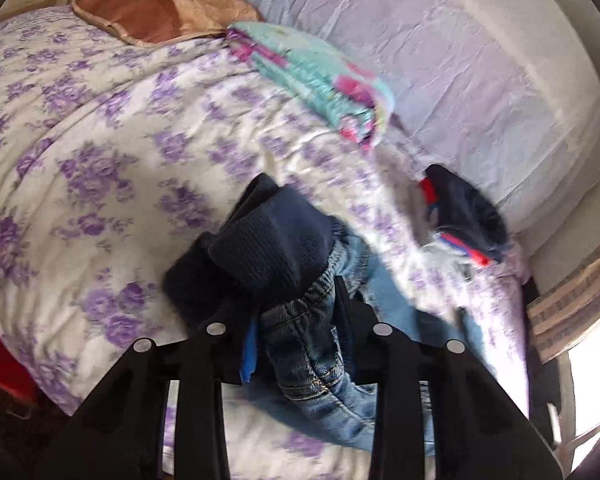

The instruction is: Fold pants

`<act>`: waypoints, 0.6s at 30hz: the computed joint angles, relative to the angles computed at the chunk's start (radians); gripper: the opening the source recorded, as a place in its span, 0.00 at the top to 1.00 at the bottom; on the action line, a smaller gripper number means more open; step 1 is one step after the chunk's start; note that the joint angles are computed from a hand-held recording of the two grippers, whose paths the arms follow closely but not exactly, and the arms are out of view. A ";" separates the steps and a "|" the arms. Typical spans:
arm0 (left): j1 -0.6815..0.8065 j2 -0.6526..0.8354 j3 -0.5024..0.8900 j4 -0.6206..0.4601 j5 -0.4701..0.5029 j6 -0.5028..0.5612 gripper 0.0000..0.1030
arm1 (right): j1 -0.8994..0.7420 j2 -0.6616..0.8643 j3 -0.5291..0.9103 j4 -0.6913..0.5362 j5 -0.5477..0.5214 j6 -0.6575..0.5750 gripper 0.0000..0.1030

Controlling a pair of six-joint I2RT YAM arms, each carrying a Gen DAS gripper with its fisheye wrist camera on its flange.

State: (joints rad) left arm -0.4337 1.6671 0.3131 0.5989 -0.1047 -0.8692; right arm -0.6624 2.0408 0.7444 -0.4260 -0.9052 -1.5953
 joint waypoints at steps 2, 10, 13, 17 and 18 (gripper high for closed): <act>0.036 0.139 0.032 0.043 0.025 0.016 0.55 | 0.044 -0.019 -0.097 0.225 0.062 0.119 0.89; 0.044 -0.106 -0.121 -0.010 0.019 -0.023 0.22 | -0.111 -0.213 -0.083 -0.091 -0.079 -0.026 0.16; -0.054 -0.374 -0.172 -0.182 -0.096 -0.054 0.21 | -0.147 -0.346 -0.094 0.142 -0.186 0.384 0.03; -0.293 -0.291 -0.010 -0.275 -0.238 -0.002 0.16 | 0.070 -0.316 -0.005 0.474 0.130 0.976 0.03; -0.321 -0.225 0.025 -0.246 -0.231 0.012 0.14 | 0.144 -0.275 0.038 0.490 0.268 1.043 0.03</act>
State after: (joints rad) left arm -0.7549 1.4420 0.3378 0.3525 -0.3356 -0.8567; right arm -0.5188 1.7658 0.7823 0.0645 -0.6368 -0.5525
